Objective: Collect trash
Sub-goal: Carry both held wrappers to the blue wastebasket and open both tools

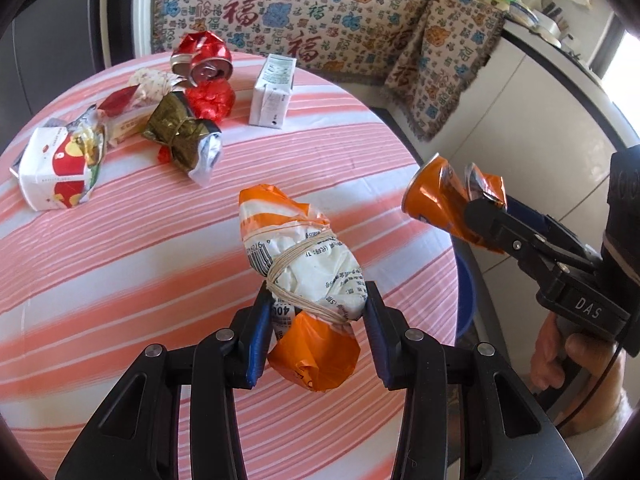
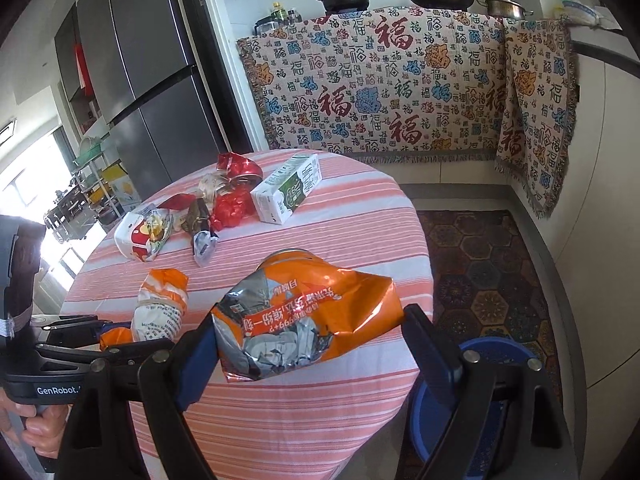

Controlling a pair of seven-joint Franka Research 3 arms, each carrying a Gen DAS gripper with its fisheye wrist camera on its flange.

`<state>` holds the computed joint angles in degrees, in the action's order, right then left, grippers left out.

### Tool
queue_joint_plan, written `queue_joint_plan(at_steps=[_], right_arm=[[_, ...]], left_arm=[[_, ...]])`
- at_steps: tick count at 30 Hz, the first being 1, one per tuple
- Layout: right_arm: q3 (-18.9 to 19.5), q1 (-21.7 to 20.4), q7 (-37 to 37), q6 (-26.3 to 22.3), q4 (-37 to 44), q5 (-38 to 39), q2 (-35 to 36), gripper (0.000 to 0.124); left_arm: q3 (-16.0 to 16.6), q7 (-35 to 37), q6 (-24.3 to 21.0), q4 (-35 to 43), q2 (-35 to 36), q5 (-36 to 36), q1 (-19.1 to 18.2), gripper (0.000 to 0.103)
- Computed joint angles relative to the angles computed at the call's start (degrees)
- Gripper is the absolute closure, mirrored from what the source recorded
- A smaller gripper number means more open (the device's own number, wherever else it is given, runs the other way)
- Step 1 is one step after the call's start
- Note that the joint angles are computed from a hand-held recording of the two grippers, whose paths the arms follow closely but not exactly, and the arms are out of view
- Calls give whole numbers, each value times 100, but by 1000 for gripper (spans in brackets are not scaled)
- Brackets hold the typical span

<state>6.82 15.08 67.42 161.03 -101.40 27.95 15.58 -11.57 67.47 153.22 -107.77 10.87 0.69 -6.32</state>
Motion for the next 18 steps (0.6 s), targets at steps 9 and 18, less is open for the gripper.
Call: queue_joint_plan(at_steps=[9,18], right_arm=[[-99,-225,-93,-113,26,189,-117,36],[-627,-602,541,-423,-55,-367,-240,36]], left_arm=[[-171,220,-196,621,390,-54,-123,60],[-521,719,-852,2687,1830,-119,-632,60]])
